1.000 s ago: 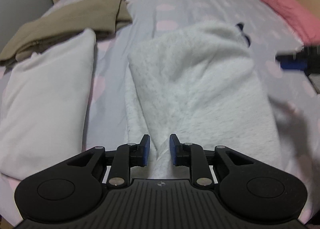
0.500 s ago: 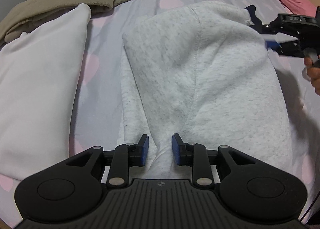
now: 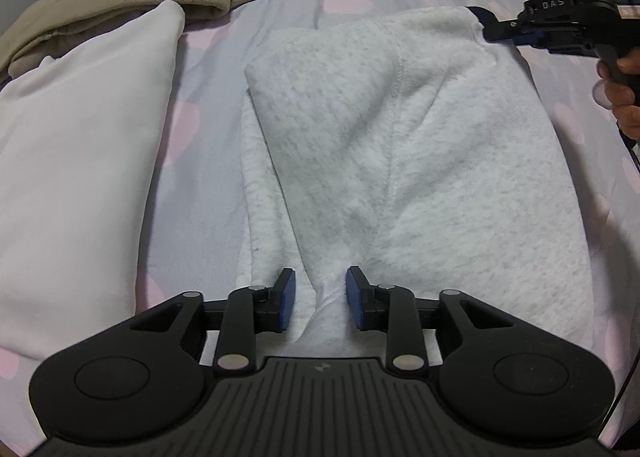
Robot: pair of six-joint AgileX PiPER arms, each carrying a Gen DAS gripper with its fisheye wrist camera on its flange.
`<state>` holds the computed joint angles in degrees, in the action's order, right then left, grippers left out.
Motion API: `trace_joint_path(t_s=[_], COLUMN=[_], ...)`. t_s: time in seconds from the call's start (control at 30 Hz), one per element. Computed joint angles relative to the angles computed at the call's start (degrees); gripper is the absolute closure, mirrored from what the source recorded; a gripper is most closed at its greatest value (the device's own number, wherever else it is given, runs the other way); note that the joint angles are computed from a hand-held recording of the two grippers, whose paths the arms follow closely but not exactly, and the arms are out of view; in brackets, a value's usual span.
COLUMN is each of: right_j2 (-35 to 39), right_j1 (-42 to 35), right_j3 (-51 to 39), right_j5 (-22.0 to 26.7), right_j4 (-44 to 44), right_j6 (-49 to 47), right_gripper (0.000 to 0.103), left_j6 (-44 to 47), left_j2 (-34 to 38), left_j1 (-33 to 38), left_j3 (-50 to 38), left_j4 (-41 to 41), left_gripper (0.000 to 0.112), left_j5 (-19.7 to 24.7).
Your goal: Fold clothes
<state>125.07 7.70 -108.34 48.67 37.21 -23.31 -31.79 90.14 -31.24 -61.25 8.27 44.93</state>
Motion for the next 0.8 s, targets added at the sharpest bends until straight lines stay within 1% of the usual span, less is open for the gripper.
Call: trace_joint_path(t_s=[0.03,0.07,0.1,0.13,0.2,0.23,0.27,0.3,0.33,0.4,0.5,0.53,0.6,0.67,0.77,0.8], right_j2=[-1.2,-2.4,-4.6,-6.7,-10.5,-12.3,-14.7,-17.2,-20.1,-24.5,-30.5,-32.4,-35.2,-36.6,-36.3,-35.8], right_j1=[0.0,-0.1,-0.2,-0.3,-1.9,-2.7,-3.3,-3.9,-4.7,-5.7,-6.4,-6.7,-6.8,-7.0,-8.2,-9.1], right_j3=[1.4,2.9,5.5,7.9,12.0,13.9,16.8,20.1,24.4,31.4,42.6,46.2,53.1,58.8,65.1,66.5], right_j5=[-1.1,-2.3,-4.4,-6.3,-5.7,-5.3,-5.2,-5.2,-4.9,-3.7,-3.4,-3.1,-3.9,-4.9,-5.9,-5.6], right_j4=[-0.5,-1.1,-1.8,-2.5,0.3,1.5,2.4,3.6,5.7,8.2,12.2,13.4,16.3,19.2,25.3,28.3], right_j6=[0.8,1.6,1.4,1.1,-2.4,-4.1,-5.6,-7.6,-10.7,-14.5,-18.6,-19.9,-22.7,-24.6,-27.8,-29.7], right_gripper=[0.079,0.075,0.063,0.056,0.055,0.051,0.048,0.042,0.039,0.039,0.035,0.032,0.027,0.027,0.027,0.027], left_j6=[0.0,0.2,0.4,0.4,-0.7,-1.9,-4.2,-6.5,-8.1,-10.3,-11.1,-11.2,-7.9,-4.1,-4.7,-4.8], left_j2=[-0.5,-1.1,-1.9,-3.2,-5.7,-6.9,-8.1,-9.2,-10.1,-11.1,-11.5,-11.6,-11.2,-10.7,-9.4,-9.3], left_j1=[0.1,0.6,1.1,1.5,2.0,2.0,1.8,1.6,1.8,2.3,3.5,3.7,5.6,7.5,7.8,8.1], left_j3=[0.3,0.7,1.1,2.0,3.6,4.4,5.2,6.0,6.7,7.9,10.3,11.2,13.3,15.3,17.7,18.6], left_j4=[0.0,-0.6,-1.2,-1.6,-1.1,0.0,1.8,3.6,4.6,5.6,5.2,4.6,0.5,-3.9,-3.3,-3.7], left_gripper=[0.079,0.078,0.078,0.078,0.076,0.072,0.061,0.054,0.053,0.05,0.049,0.049,0.049,0.049,0.048,0.047], left_j5=[-0.1,-0.3,-0.6,-1.5,-3.3,-4.3,-5.0,-5.6,-6.3,-7.4,-10.0,-10.9,-13.4,-15.7,-17.7,-18.6])
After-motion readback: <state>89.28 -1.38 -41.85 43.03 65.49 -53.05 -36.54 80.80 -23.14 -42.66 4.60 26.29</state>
